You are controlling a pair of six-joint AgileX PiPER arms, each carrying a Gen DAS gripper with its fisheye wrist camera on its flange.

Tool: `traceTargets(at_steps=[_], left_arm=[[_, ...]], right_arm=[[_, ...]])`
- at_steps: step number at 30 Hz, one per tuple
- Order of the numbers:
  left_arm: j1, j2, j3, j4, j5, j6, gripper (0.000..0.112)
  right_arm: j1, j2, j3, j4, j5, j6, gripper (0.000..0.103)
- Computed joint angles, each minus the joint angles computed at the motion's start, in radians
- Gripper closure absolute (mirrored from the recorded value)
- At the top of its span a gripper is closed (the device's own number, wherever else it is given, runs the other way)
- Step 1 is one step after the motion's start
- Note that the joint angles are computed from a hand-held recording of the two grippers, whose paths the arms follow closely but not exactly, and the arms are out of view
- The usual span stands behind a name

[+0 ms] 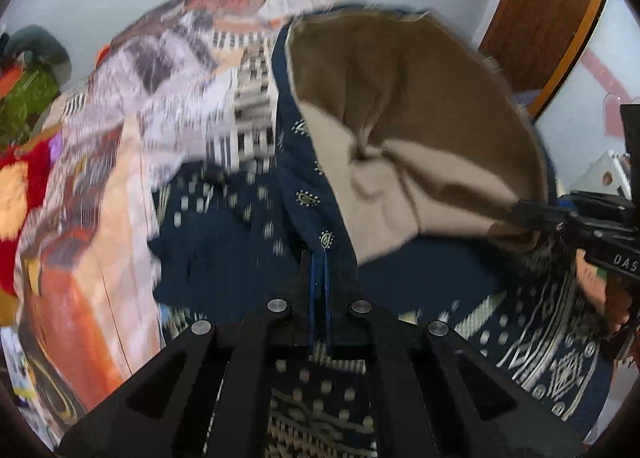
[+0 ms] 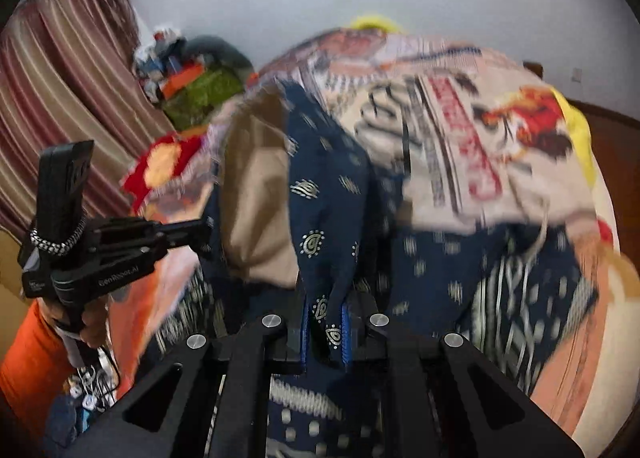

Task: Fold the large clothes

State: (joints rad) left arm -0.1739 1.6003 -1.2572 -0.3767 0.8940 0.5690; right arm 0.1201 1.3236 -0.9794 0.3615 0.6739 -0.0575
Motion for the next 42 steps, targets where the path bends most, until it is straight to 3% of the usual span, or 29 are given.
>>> traceTargets(at_steps=[5, 9, 12, 13, 14, 20, 29, 33, 36, 37, 38, 39, 41, 42], left_arm=[[0.01, -0.049, 0.108, 0.051, -0.044, -0.004, 0.11], [0.043, -0.067, 0.123, 0.043, -0.001, 0.039, 0.102], [0.07, -0.072, 0.1, 0.024, 0.029, 0.043, 0.08], [0.076, -0.075, 0.091, 0.016, 0.028, 0.045, 0.07], [0.081, -0.076, 0.079, 0.006, 0.025, 0.048, 0.065], [0.083, -0.001, -0.065, -0.038, 0.023, 0.015, 0.056], [0.027, 0.267, -0.336, 0.094, 0.0, -0.155, 0.056], [0.056, 0.375, -0.447, 0.011, 0.046, -0.171, 0.056], [0.055, 0.411, -0.484, -0.025, 0.052, -0.166, 0.075], [0.046, 0.415, -0.489, -0.009, 0.046, -0.174, 0.087], [0.04, 0.418, -0.494, 0.002, 0.046, -0.174, 0.101], [0.038, 0.42, -0.497, 0.004, 0.05, -0.169, 0.104], [0.038, 0.404, -0.481, -0.003, 0.043, -0.154, 0.105], [0.043, 0.384, -0.462, -0.02, 0.035, -0.136, 0.105]], right_arm=[[0.053, -0.037, 0.039, -0.126, 0.037, 0.157, 0.093], [0.05, -0.027, 0.011, -0.151, 0.114, 0.202, 0.084], [0.046, -0.044, 0.01, -0.146, 0.137, 0.207, 0.053], [0.047, -0.058, 0.012, -0.148, 0.138, 0.21, 0.038], [0.047, -0.083, 0.018, -0.149, 0.125, 0.207, 0.033], [0.058, -0.078, -0.069, -0.176, 0.132, 0.207, 0.032], [0.064, 0.139, -0.23, -0.081, 0.124, 0.115, 0.032], [0.093, 0.261, -0.287, -0.088, 0.129, 0.086, 0.032], [0.103, 0.319, -0.298, -0.118, 0.085, 0.096, 0.033], [0.102, 0.328, -0.302, -0.121, 0.077, 0.097, 0.037], [0.097, 0.335, -0.302, -0.12, 0.065, 0.099, 0.048], [0.091, 0.342, -0.305, -0.116, 0.055, 0.1, 0.053], [0.068, 0.358, -0.318, -0.091, 0.054, 0.085, 0.076], [0.046, 0.359, -0.32, -0.044, 0.058, 0.051, 0.081]])
